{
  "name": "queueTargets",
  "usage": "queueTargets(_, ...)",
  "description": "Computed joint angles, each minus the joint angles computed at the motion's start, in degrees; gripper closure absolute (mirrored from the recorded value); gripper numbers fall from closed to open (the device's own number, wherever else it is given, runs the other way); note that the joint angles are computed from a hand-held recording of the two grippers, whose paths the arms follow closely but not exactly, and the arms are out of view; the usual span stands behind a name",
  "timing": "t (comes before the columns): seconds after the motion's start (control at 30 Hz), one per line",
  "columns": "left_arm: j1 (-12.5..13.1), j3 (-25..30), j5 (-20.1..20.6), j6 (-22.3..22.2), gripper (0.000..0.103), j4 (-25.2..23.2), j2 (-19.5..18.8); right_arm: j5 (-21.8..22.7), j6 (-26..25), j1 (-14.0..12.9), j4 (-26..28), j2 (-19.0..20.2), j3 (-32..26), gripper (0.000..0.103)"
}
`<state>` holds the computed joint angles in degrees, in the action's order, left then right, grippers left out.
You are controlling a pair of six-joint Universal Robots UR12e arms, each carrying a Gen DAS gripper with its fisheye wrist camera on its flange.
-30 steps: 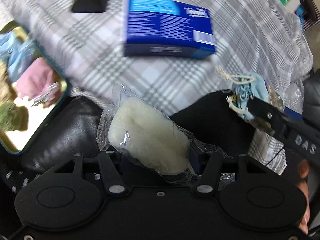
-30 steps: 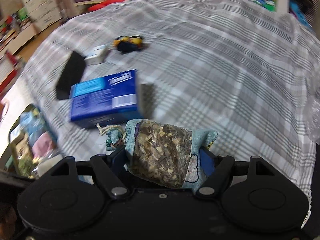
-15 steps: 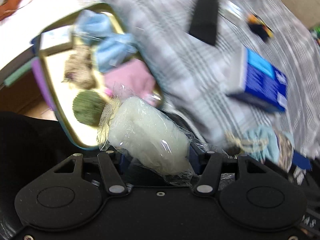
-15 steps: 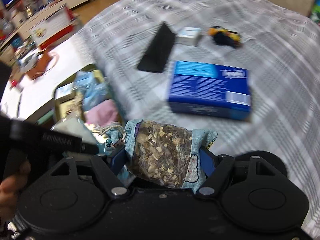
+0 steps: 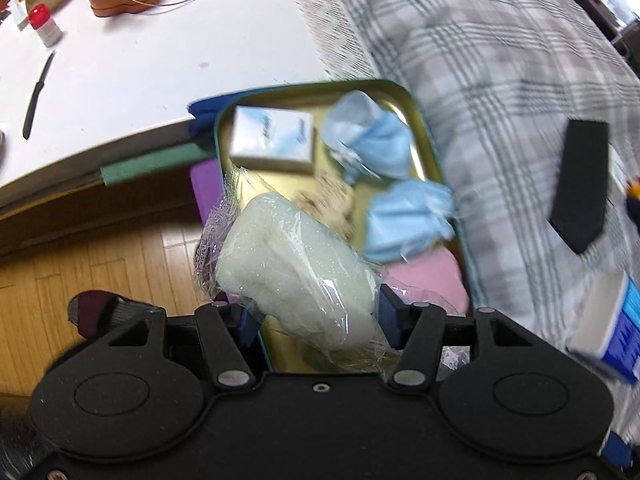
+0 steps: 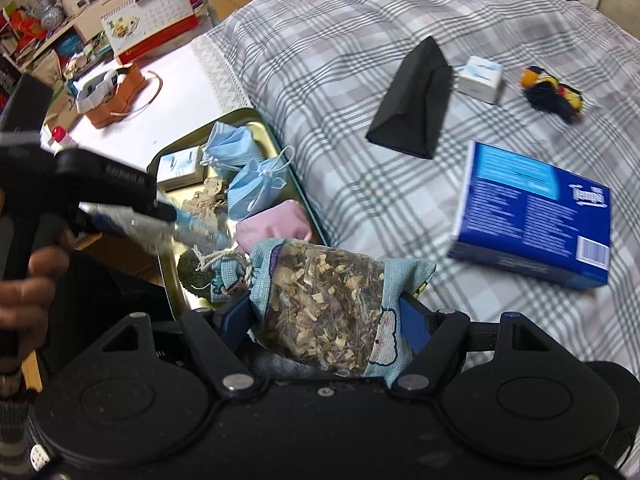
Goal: Organize soft objects
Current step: 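Lower the sponge into the gold tray with the left gripper while the right lowers the herb pouch there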
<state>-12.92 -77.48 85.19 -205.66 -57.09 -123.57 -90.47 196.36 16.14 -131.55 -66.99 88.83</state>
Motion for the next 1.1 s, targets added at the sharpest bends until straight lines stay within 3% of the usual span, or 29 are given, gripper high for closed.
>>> queueTargets(0.33,0.3,4.7,2.5,0.0,0.048,-2.4,-4.6,2.3,-2.3,0.8,4.8,4.5,-5.3,0.028)
queueTargets(0.6,1.2,5.1,0.4,-1.3,0.046,-1.5,-6.3,4.8,-4.8,1.2,8.9,8.1,-9.4,0.028)
queueTargets(0.73,1.0,4.6,1.3,-0.2,0.042,1.0,-6.0,6.0,-6.1,1.4,10.6,9.8,-11.3,0.028)
queueTargets(0.87,1.3,3.2,0.3,0.2,0.027,4.2,-5.3,7.4,-7.9,1.5,10.7,10.9,-12.5,0.025)
queueTargets(1.1,1.5,2.2,0.4,0.9,0.025,5.8,-4.8,8.2,-8.0,1.4,10.5,12.0,-13.4,0.019)
